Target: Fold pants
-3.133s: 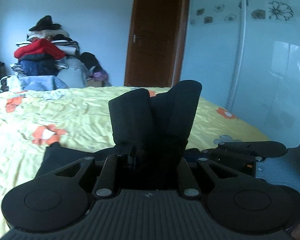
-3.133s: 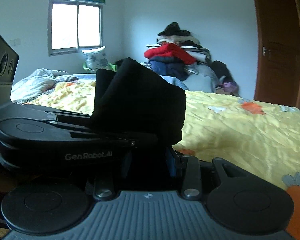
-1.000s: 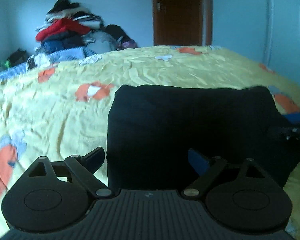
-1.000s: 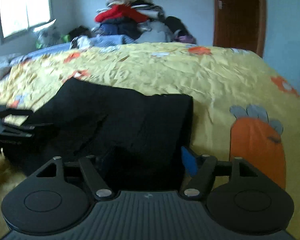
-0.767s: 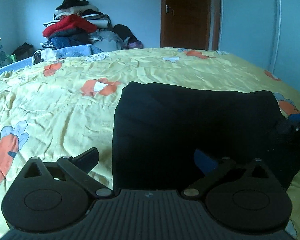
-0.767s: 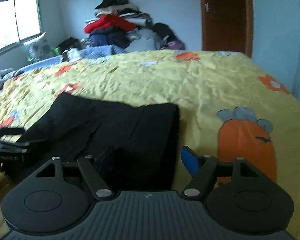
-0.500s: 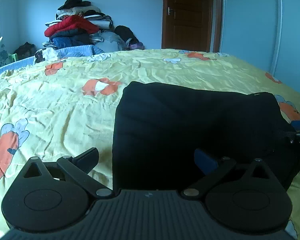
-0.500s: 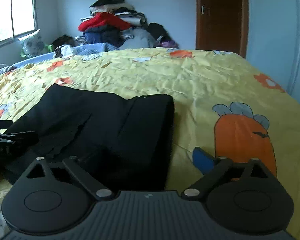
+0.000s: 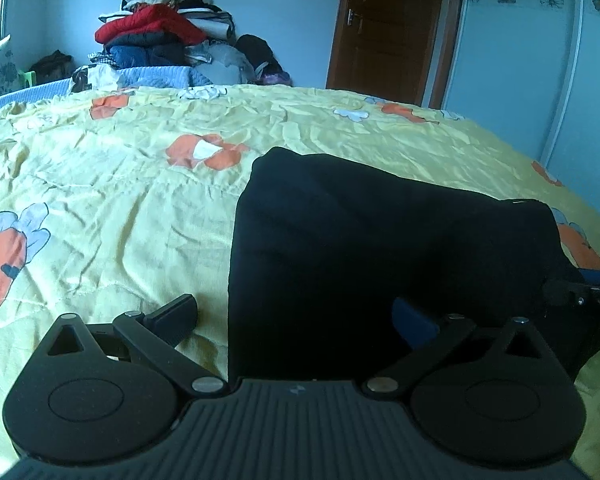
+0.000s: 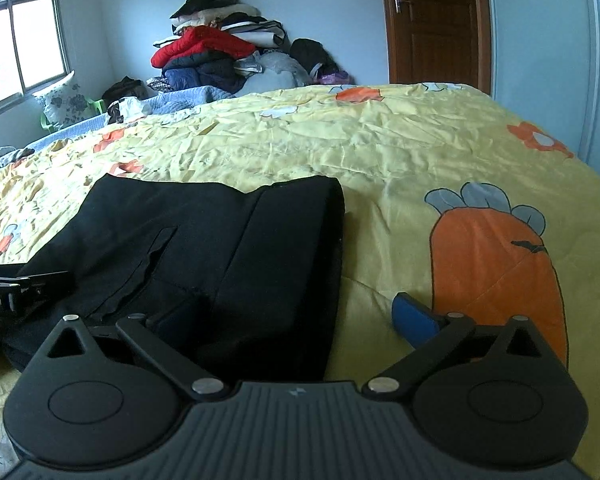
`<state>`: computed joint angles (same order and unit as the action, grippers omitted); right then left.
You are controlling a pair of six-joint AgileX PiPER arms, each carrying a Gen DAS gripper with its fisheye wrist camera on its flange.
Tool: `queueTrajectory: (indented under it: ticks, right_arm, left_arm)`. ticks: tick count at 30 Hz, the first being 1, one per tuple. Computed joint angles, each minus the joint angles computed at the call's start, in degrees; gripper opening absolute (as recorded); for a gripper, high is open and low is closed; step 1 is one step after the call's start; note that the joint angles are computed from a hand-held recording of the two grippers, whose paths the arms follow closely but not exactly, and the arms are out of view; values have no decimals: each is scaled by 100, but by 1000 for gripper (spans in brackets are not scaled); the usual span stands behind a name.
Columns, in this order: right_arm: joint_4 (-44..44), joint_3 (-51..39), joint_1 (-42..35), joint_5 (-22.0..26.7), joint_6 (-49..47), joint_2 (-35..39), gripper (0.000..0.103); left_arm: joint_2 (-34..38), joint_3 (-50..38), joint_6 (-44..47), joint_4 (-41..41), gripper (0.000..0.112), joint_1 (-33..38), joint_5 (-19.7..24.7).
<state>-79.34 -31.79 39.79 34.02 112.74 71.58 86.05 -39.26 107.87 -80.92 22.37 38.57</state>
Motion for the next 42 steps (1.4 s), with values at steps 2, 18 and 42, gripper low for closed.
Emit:
queueTrajectory:
  ticks: [2, 18, 42]
  right_arm:
    - [-10, 4, -7, -8, 11, 0, 103]
    - [-56, 20, -51, -55, 38, -3, 103]
    - [-116, 55, -70, -108, 132, -37, 103]
  left_arm:
    - [-18, 31, 43, -44, 103, -22, -33]
    - [-17, 14, -103, 11, 103, -35, -19]
    - [15, -34, -204, 75, 103, 1, 50]
